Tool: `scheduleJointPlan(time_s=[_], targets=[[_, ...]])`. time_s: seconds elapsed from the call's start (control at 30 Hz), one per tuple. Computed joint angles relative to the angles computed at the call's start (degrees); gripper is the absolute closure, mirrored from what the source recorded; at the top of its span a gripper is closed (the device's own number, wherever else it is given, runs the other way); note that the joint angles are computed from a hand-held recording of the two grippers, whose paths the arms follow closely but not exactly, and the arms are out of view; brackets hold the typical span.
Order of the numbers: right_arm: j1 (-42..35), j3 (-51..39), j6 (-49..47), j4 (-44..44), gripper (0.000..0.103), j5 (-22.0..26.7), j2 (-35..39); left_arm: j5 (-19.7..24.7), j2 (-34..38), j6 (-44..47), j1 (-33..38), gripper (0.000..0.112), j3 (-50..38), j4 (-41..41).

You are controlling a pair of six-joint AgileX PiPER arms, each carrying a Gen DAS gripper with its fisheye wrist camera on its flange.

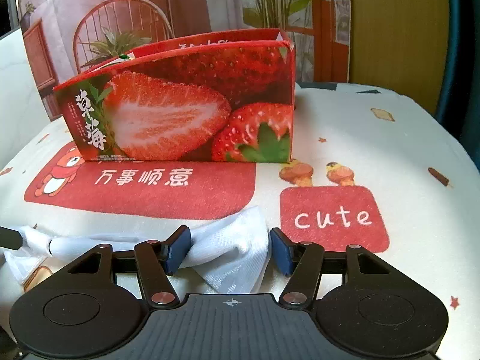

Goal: Organize soft objects
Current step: 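Lower the left tool onto the white sock and close on it, then close the right tool on the sock's other end while the left tool holds it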

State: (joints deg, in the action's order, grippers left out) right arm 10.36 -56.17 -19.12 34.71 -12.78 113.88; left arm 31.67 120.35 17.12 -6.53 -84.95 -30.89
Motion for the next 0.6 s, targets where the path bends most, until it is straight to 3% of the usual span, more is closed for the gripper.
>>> scheduleJointPlan(time_s=[0.27,0.4,0.53,0.6], targets=[[-0.11,-0.38,1.1,-1.23,0.048,0.23,0.42,-0.05,0.89,-0.39,-0.53,0.033,-0.98,1.54],[0.12,-0.67,-1.18,0.75,0.048,0.22,0.65,-2.39,0.95,-0.91,-1.88,0.036,-0.59,4.85],[-0.14,-1.15,-1.8,1.04,0.05,1.26,0.62,-6.1,1.09,-8.99,-4.5,0.077,-0.5,18.22],[-0.39,-1.38,-0.03,-0.92,0.053,2.18,0.48,-5.86,1.31,-8.08,-3.81,0.081,-0.9,15.93]])
